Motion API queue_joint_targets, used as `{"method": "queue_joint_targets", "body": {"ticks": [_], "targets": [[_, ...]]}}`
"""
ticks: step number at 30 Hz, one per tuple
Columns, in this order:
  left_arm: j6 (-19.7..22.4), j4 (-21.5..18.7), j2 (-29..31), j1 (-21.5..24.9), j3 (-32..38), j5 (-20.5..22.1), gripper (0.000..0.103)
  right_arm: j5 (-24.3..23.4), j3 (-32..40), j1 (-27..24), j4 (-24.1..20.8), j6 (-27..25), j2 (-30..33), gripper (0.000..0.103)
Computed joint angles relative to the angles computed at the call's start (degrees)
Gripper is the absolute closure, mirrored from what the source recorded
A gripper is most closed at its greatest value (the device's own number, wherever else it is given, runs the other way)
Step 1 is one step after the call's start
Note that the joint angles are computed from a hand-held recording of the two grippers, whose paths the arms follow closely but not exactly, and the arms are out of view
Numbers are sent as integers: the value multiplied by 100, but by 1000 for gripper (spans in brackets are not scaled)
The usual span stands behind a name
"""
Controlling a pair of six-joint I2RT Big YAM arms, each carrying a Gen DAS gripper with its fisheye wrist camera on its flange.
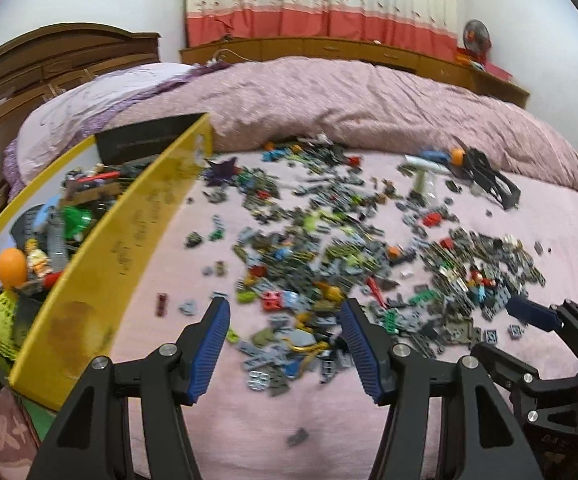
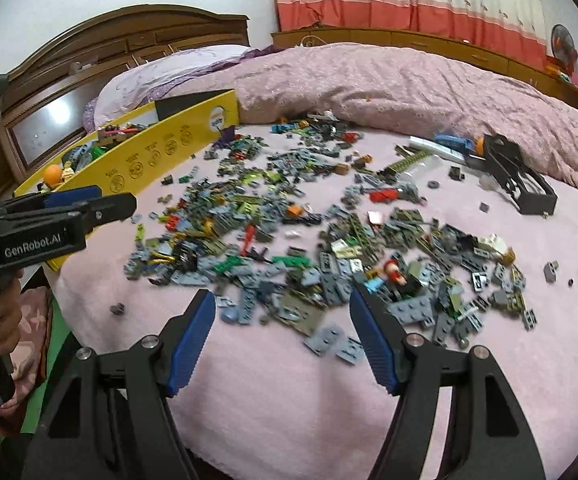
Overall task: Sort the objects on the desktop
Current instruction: 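Move both open tools back over the Lego pile, then grasp a light grey Lego bar with the left tool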
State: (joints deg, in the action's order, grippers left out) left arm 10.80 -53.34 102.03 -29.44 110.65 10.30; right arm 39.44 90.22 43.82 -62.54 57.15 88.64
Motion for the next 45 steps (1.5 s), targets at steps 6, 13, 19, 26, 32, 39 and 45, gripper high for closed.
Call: {"method": "queue_joint_targets", "body": {"ticks": [6,13,19,26,32,39,45], "targets": [[-26,-124,206,-152,193,-4,44,-99,-262,-45,198,87,-139,32],[66,-33,165,-156,-22,-150,44,-134,-475,-68,384,103,-260,32],[474,450,-288,4,-845,-296,44,-93,-648,-20,633,30,-374,32],[596,629,-412,134,-1231,-168,44,-137,-684,41,869,-50,-340,32],[-160,814,-197,305,-1045,228,44,-178,-610,53,814,-23,-246,32],[-408,837,-29,262,-928,210,57,-245,-569,36,757,26,-167,32],[-637,822,-17,251,-976,178,59,-258,-535,37,737,36,-136,32]]}}
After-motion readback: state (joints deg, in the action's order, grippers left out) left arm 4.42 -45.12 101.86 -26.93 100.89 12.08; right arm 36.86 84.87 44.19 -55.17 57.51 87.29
